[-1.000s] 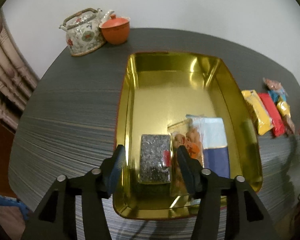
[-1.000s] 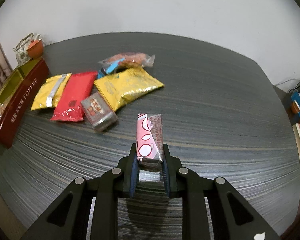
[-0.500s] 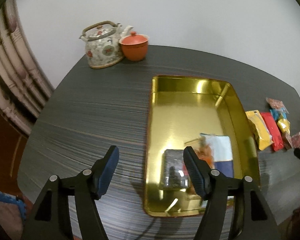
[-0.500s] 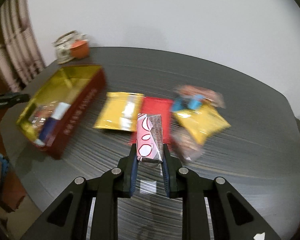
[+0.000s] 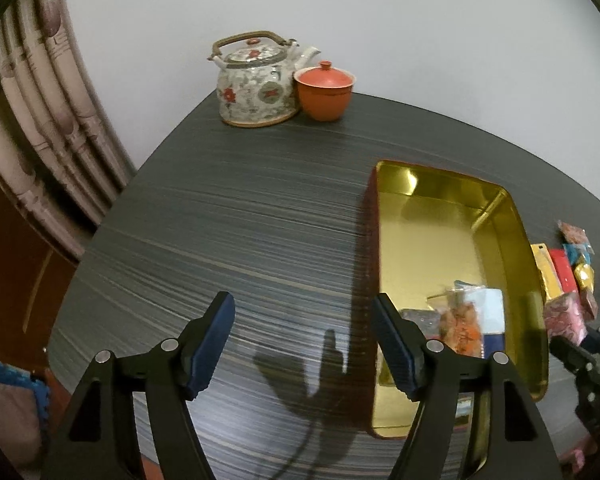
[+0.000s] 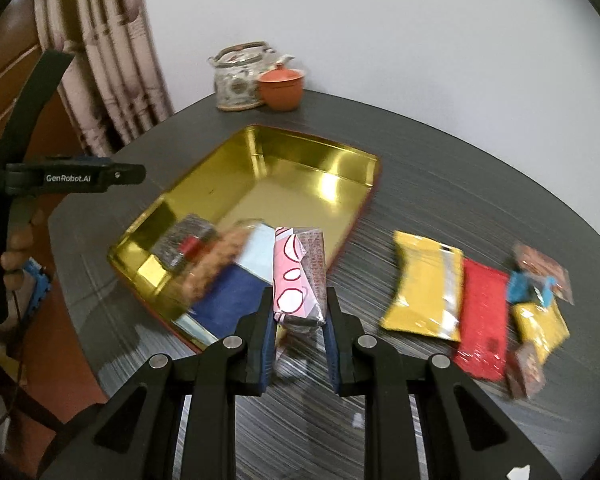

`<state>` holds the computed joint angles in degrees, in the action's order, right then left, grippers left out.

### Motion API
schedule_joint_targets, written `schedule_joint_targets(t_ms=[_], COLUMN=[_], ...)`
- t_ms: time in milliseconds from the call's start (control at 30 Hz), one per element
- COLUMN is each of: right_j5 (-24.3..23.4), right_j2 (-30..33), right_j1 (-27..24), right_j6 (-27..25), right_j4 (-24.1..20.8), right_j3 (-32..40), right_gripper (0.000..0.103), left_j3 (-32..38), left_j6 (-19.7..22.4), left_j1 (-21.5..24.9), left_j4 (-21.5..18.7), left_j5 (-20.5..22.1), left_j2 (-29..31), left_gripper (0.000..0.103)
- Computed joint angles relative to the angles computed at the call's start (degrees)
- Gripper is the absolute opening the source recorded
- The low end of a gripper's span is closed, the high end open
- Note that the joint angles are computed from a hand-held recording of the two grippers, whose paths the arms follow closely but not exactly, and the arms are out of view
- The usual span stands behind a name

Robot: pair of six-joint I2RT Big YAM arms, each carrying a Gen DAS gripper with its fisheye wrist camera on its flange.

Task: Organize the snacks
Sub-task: 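Carry the pink wrapped bar over the tray with the right tool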

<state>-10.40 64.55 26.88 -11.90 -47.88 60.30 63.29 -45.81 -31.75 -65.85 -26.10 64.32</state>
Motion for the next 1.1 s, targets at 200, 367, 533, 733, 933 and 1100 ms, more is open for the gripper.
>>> schedule_joint_targets(t_ms=[200,367,533,733,933,1100], right_j5=[1.5,2.9,4.4,5.2,6.5,6.1], right_j2=[2.7,4.3,5.9,7.4,7.9,8.0], right_j1=[3.1,4.4,5.6,5.8,6.8,6.9], right_j6=[0.9,0.6,0.4,0.1,-0.8,-1.0], right_j4=[0.4,0.4,0.7,1.2,1.5,1.6], right_j3=[0.9,1.2,1.6,2.0,2.1,2.0], right_gripper=[0.02,0.02,0.019,0.02,0.02,0.02], left_j3=[-0.7,-1.5,-2.5,-3.6,-3.5,-3.5], left_j6=[2.5,7.0,12.7,15.1,17.4,19.0], left_j1=[1.4,2.1,1.7,2.1,0.3,-1.3], left_j4=[-0.5,-0.4,-0.3,-0.1,0.0,1.6], left_j5=[0.3,1.7,1.5,2.0,2.0,2.2], left_j2=[-1.2,-2.7,-4.2,-5.3,-3.9,-4.1], left_gripper=[0.072,0.073,0.073,0.075,0.075,0.075])
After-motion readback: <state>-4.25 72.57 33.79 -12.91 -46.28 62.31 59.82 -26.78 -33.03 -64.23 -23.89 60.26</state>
